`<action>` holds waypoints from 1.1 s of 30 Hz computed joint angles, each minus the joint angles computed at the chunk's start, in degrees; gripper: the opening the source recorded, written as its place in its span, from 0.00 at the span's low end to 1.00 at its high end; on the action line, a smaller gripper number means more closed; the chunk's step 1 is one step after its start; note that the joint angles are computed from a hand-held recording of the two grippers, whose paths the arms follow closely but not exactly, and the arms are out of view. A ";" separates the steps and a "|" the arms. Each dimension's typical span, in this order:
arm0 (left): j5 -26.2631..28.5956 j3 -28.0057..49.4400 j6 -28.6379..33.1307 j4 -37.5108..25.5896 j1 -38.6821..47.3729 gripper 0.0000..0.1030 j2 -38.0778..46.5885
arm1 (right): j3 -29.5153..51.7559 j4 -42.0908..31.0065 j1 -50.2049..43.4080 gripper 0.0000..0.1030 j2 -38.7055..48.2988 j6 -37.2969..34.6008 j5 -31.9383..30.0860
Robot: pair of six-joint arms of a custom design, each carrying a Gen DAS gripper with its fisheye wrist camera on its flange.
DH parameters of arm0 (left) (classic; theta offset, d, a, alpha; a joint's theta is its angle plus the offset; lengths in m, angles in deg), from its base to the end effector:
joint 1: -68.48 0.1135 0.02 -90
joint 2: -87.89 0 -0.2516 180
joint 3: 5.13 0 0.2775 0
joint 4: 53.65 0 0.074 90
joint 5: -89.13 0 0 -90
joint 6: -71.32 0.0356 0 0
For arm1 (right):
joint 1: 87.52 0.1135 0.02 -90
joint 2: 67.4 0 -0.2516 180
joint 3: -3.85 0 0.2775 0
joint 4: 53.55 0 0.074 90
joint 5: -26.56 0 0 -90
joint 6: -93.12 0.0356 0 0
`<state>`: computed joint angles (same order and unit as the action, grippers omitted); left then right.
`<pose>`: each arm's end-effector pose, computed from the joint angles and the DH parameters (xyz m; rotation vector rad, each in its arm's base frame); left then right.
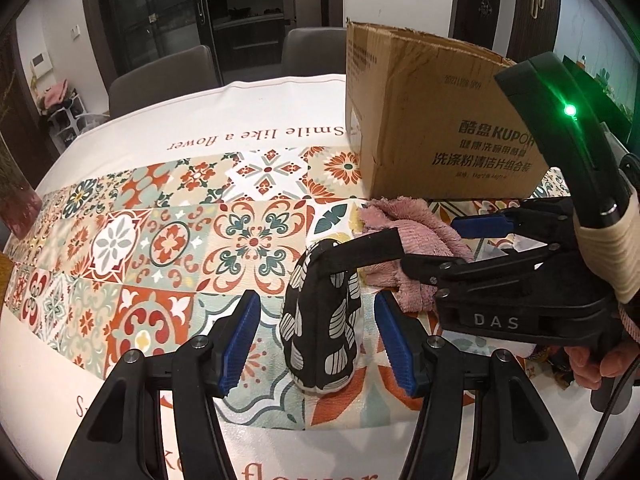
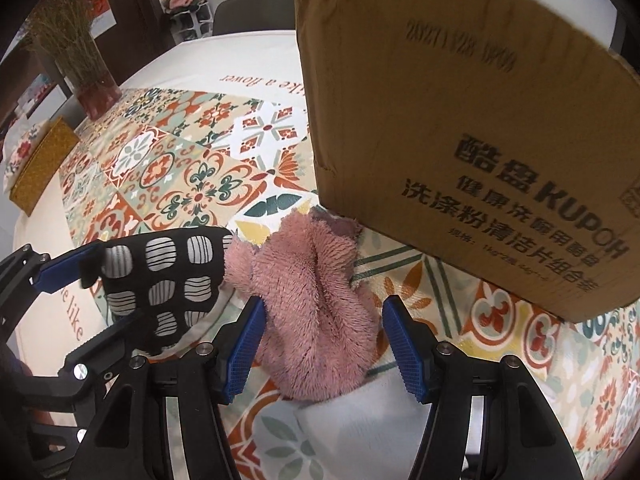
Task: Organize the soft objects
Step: 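Grasp the patterned slipper with the left tool while the right tool grasps the pink towel, then lift and carry the slipper and pink towel over the box with both tools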
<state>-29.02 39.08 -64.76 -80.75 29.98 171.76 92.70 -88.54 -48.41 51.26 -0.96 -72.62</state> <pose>0.2048 -0.1415 0.0897 -0.2957 2.5019 0.1185 0.3285 0.2743 0.0976 -1.0554 2.5324 0.3945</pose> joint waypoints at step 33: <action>0.34 -0.73 0.65 -1.02 0.19 0.19 -6.56 | -7.37 3.68 1.44 0.14 -8.27 5.76 0.44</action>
<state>-28.68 38.35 -64.12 -81.78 30.17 165.20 85.33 -84.87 -46.97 42.99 4.80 -72.17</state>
